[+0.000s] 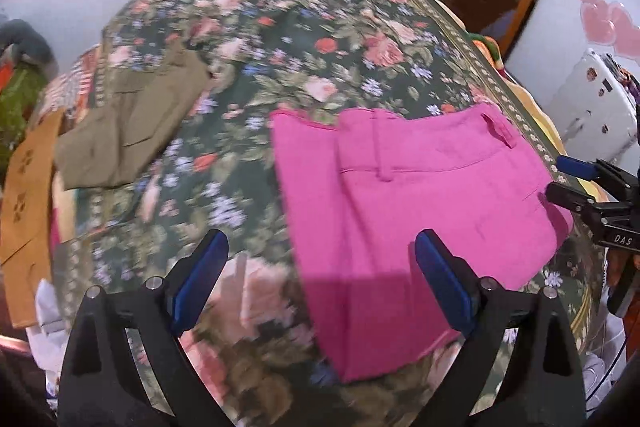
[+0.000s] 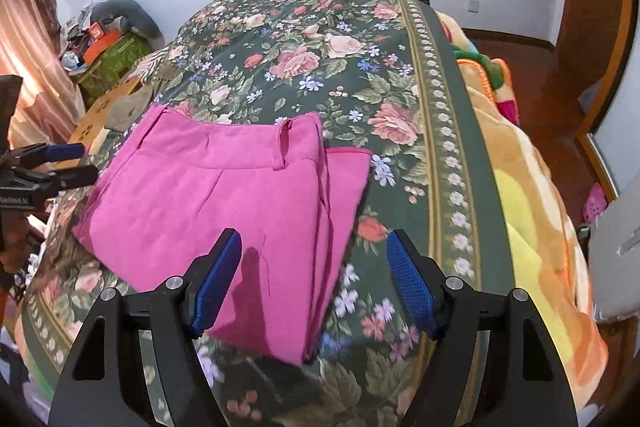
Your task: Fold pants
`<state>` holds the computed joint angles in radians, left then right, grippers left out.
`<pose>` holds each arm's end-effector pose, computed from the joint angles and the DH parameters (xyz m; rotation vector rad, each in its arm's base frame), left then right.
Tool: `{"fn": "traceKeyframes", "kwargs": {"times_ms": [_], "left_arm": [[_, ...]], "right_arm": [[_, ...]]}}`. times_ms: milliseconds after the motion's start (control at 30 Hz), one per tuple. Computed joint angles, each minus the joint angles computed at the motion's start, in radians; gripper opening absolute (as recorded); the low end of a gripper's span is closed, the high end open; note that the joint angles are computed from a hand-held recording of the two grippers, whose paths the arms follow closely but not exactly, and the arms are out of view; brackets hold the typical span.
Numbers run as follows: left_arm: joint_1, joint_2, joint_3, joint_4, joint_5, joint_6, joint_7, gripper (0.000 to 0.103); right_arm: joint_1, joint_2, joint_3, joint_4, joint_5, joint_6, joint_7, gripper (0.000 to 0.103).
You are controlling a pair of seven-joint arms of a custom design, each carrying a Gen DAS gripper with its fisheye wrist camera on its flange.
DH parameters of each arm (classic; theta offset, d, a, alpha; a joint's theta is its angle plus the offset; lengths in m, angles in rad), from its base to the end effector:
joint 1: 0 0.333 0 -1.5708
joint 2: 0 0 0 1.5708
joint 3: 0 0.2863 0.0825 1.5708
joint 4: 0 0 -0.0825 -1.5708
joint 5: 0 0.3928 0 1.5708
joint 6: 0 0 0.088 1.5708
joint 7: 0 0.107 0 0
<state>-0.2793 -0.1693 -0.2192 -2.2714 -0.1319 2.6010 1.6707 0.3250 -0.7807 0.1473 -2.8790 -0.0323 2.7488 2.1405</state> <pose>0.4764 -0.2592 0.4471 -1.4408 2.4531 -0.6464 0.3345 0.1664 0.4334 -1.7172 1.8592 -0.3907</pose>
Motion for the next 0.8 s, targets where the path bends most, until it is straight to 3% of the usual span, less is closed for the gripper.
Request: {"fn": "traceKeyframes", "kwargs": {"times_ms": [133,333,400,567,700,800], "left_arm": [[-0.001,0.084,-0.012,0.058,0.015,-0.023,-0.020,0.095],[0.006,0.142,-0.004,0.094,-0.136,-0.028,0.061,0.090],[0.009,0.146,-0.006,0.097,-0.169,-0.024,0.085,0.080],[0.013,0.159,-0.009,0.119,-0.271,-0.045,0.151,0.040],[0.021,0.170,-0.012,0.134,-0.302,-0.058,0.146,0.029],[0.016,0.151,-0.019,0.115,-0.248,-0.031,0.112,0.024]], "right_arm": [[0.017,0.076,-0.034,0.024,0.023,0.030,-0.029,0.072],[0.074,0.119,-0.114,-0.002,0.118,0.125,-0.097,0.069],[0.082,0.122,-0.124,-0.009,0.139,0.148,-0.117,0.065],[0.109,0.139,-0.145,0.000,0.179,0.181,-0.169,0.036],[0.085,0.156,-0.110,0.018,0.178,0.184,-0.170,0.027],[0.058,0.149,-0.077,0.024,0.159,0.180,-0.155,0.017]]}}
